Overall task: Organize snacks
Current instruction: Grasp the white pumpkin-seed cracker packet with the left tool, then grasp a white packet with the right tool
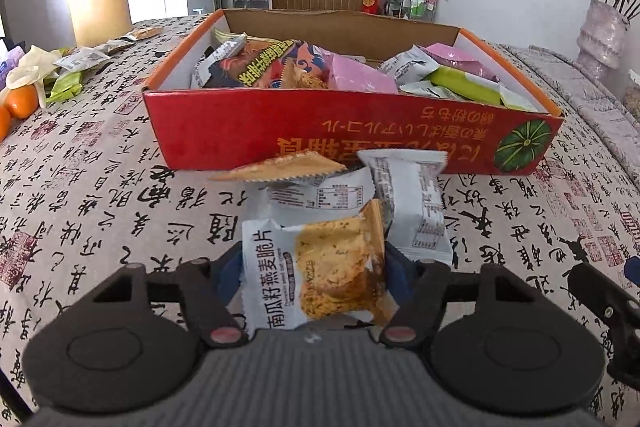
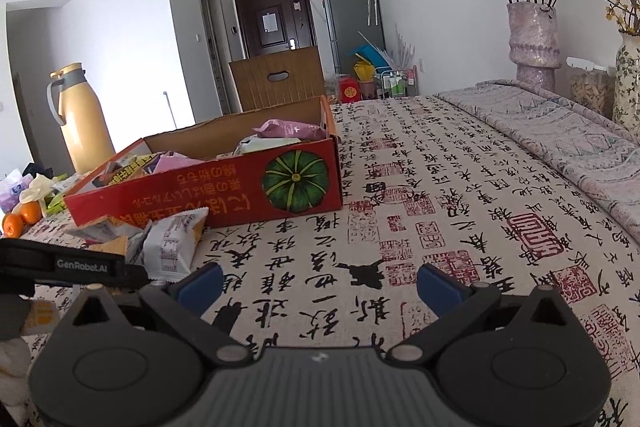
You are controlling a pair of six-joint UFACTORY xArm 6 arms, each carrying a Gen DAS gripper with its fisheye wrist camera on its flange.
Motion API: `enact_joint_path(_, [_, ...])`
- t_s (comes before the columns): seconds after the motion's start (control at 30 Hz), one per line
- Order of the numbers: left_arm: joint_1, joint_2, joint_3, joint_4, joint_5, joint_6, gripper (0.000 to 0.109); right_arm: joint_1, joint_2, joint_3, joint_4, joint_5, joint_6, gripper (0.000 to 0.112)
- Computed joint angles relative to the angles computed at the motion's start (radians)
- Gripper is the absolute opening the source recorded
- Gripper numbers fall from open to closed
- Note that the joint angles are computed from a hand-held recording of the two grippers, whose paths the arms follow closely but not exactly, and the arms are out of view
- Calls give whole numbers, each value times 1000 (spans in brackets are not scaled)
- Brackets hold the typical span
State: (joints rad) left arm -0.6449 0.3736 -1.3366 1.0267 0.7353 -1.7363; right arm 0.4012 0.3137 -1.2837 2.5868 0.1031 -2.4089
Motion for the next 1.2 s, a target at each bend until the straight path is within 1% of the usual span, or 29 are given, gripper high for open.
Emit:
enact_joint_path(0.07, [1, -12, 14, 15, -7, -18, 62, 0, 2, -3, 12, -4, -12, 103])
enact_joint_path(0.13, [1, -24, 28, 27, -13, -29, 58, 0, 4, -6, 20, -9, -21, 103])
enact_joint_path(0.2, [0, -34, 40, 38, -18, -37, 54, 1, 6, -10, 27, -14, -28, 103])
enact_joint_path(0.23, [-1, -40, 46, 41, -20, -40, 49, 0, 6, -12, 41, -17, -42, 103])
enact_joint_path(0.27, [0, -44, 52, 41, -26, -39, 48, 0, 7, -15, 55, -19, -56, 103])
enact_joint_path(0.53, [-12, -107, 124, 95, -25, -100, 46, -10, 10, -30, 175, -40, -180, 103])
enact_joint_path(0.6, [-16, -128, 146, 116, -23, -117, 46, -12, 12, -35, 218, -47, -229, 103])
enact_joint_path(0.73, [-26, -180, 198, 167, -15, -166, 46, -18, 17, -56, 346, -74, -386, 103])
enact_joint_path(0.77, [-27, -192, 210, 179, -14, -180, 46, -17, 17, -58, 356, -80, -402, 103])
enact_joint_path(0.8, [-28, -204, 220, 190, -11, -191, 46, -12, 17, -59, 345, -84, -395, 103])
enact_joint_path(0.9, [-31, -242, 251, 226, 1, -224, 46, 18, 10, -50, 234, -88, -293, 103])
enact_joint_path(1.03, [-27, -289, 291, 264, 16, -276, 46, 52, 5, -53, 182, -91, -258, 103])
enact_joint_path(1.2, [-13, -330, 328, 295, 18, -312, 46, 86, 19, -98, 173, -112, -269, 103])
